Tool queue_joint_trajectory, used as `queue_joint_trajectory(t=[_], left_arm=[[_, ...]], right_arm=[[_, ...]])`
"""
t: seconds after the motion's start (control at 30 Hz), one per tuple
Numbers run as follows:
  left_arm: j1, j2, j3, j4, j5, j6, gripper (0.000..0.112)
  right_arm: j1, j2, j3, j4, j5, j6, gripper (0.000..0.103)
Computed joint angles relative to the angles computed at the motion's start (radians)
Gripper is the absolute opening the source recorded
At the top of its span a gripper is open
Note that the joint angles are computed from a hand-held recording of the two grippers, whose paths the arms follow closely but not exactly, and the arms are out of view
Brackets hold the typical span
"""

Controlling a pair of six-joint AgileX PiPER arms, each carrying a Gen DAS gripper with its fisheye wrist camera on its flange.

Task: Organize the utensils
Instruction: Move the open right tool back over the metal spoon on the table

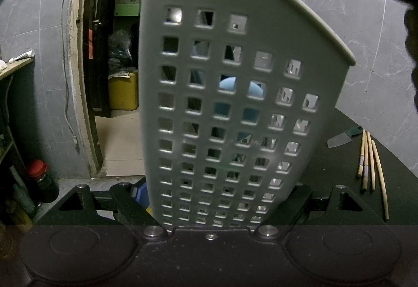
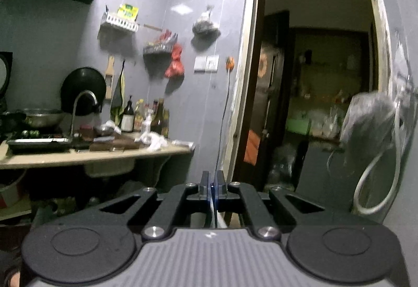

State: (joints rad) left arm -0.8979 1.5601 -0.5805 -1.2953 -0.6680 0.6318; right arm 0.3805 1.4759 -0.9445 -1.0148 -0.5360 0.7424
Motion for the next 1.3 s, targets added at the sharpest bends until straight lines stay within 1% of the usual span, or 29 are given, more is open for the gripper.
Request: queue_joint_trajectory(t=[0.03,0.1,0.17,0.23,0.3,0.37,0.4,0.43,0.47,0.5,0.53,0.6,0.73,0.83,0.97,1.07,1.17,1.23,1.3], left_arm=[[-0.002,0.001,-0.001,-0.004,-0.002,0.003,0.085],[-0.005,0.002,-0.004,-0.013,-0.003,0.009,0.085],[-0.008,0.003,-0.008,-0.020,-0.005,0.016,0.085],[-0.013,0.005,-0.013,-0.032,-0.008,0.027,0.084],[-0.014,0.006,-0.015,-0.034,-0.008,0.027,0.084],[-0.014,0.006,-0.015,-0.035,-0.008,0.029,0.084],[-0.014,0.006,-0.015,-0.035,-0.008,0.029,0.084],[-0.014,0.006,-0.015,-0.035,-0.008,0.029,0.084],[-0.014,0.006,-0.015,-0.035,-0.008,0.029,0.084],[-0.014,0.006,-0.016,-0.037,-0.009,0.031,0.084],[-0.015,0.006,-0.016,-0.040,-0.009,0.035,0.084],[-0.019,0.009,-0.023,-0.056,-0.012,0.052,0.084],[-0.027,0.010,-0.029,-0.073,-0.015,0.062,0.084],[-0.036,0.013,-0.036,-0.094,-0.022,0.075,0.084],[-0.042,0.014,-0.042,-0.111,-0.027,0.087,0.084],[-0.047,0.016,-0.044,-0.121,-0.030,0.093,0.084],[-0.052,0.018,-0.046,-0.128,-0.036,0.095,0.084],[-0.053,0.019,-0.046,-0.128,-0.035,0.094,0.084],[-0.054,0.015,-0.042,-0.126,-0.035,0.089,0.084]], right_arm=[[-0.003,0.002,0.011,0.001,-0.004,0.002,0.012],[-0.020,0.005,0.032,-0.017,-0.032,0.029,0.016],[-0.034,0.004,0.058,0.008,-0.064,0.016,0.024],[-0.046,0.000,0.090,0.067,-0.102,-0.024,0.045],[-0.068,-0.007,0.125,0.109,-0.149,-0.050,0.054],[-0.085,-0.020,0.169,0.167,-0.188,-0.084,0.058],[-0.096,-0.025,0.192,0.198,-0.209,-0.098,0.066],[-0.105,-0.032,0.223,0.239,-0.233,-0.121,0.076],[-0.115,-0.040,0.259,0.283,-0.261,-0.143,0.081],[-0.128,-0.048,0.293,0.317,-0.283,-0.155,0.090],[-0.137,-0.055,0.321,0.343,-0.295,-0.162,0.097],[-0.161,-0.062,0.369,0.381,-0.308,-0.174,0.103],[-0.211,-0.076,0.456,0.438,-0.314,-0.215,0.103],[-0.248,-0.063,0.525,0.477,-0.357,-0.240,0.103],[-0.305,-0.014,0.585,0.485,-0.431,-0.199,0.103],[-0.312,0.003,0.612,0.547,-0.432,-0.186,0.103],[-0.314,0.032,0.630,0.592,-0.463,-0.219,0.103],[-0.285,0.051,0.629,0.650,-0.454,-0.267,0.103],[-0.283,0.054,0.614,0.631,-0.415,-0.252,0.103]])
